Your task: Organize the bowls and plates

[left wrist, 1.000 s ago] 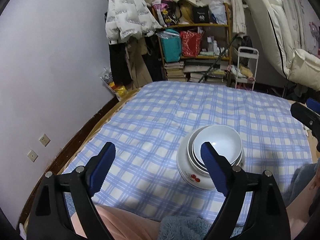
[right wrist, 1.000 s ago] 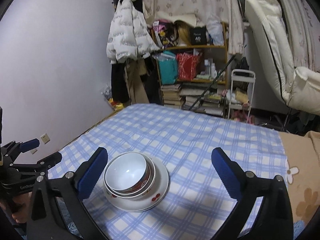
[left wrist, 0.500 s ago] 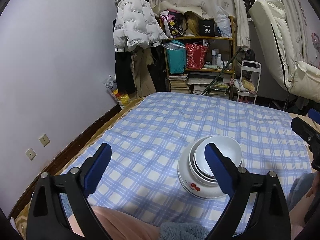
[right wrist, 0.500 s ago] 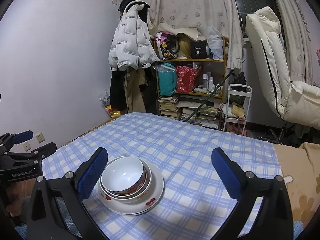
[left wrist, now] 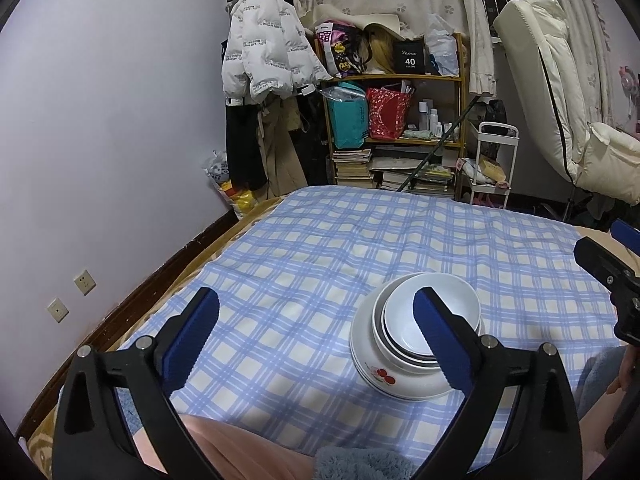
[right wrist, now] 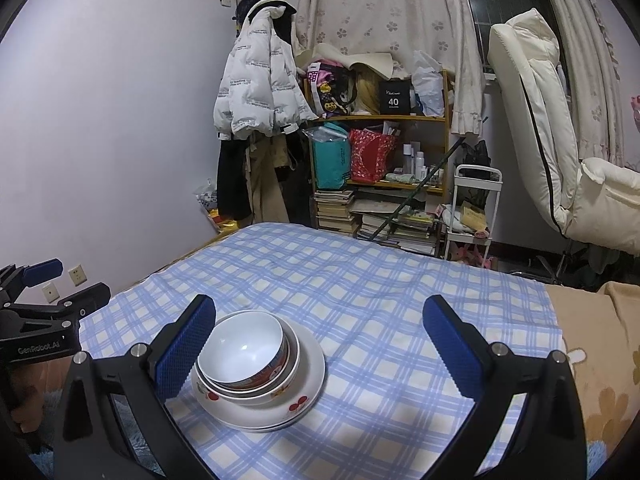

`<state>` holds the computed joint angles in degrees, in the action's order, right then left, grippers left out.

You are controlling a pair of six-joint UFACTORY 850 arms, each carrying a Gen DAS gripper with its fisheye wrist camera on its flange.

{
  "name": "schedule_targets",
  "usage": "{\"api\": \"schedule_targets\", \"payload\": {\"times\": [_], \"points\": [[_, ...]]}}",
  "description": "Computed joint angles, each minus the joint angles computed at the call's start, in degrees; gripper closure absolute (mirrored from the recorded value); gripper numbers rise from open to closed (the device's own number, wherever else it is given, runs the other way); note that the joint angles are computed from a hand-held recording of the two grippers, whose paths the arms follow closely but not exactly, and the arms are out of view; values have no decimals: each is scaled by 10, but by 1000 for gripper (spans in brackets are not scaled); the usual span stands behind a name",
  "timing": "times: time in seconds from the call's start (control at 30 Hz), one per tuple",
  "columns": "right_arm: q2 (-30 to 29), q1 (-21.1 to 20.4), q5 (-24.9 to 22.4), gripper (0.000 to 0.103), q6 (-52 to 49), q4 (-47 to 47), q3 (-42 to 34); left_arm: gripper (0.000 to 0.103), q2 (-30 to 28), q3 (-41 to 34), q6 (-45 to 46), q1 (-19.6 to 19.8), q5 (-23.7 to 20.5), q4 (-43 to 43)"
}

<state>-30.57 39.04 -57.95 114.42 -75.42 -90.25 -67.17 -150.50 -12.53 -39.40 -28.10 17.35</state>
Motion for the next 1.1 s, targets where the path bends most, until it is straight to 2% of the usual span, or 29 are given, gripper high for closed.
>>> {"api": "schedule_targets", "payload": {"times": [0.33,1.1], "points": [[3,-1,2,0,0,-1,4,3,-26,-49,5,-4,-24,5],[5,-2,3,0,-1,-1,5,3,-21,-39,19,-4,-15,-6]]}}
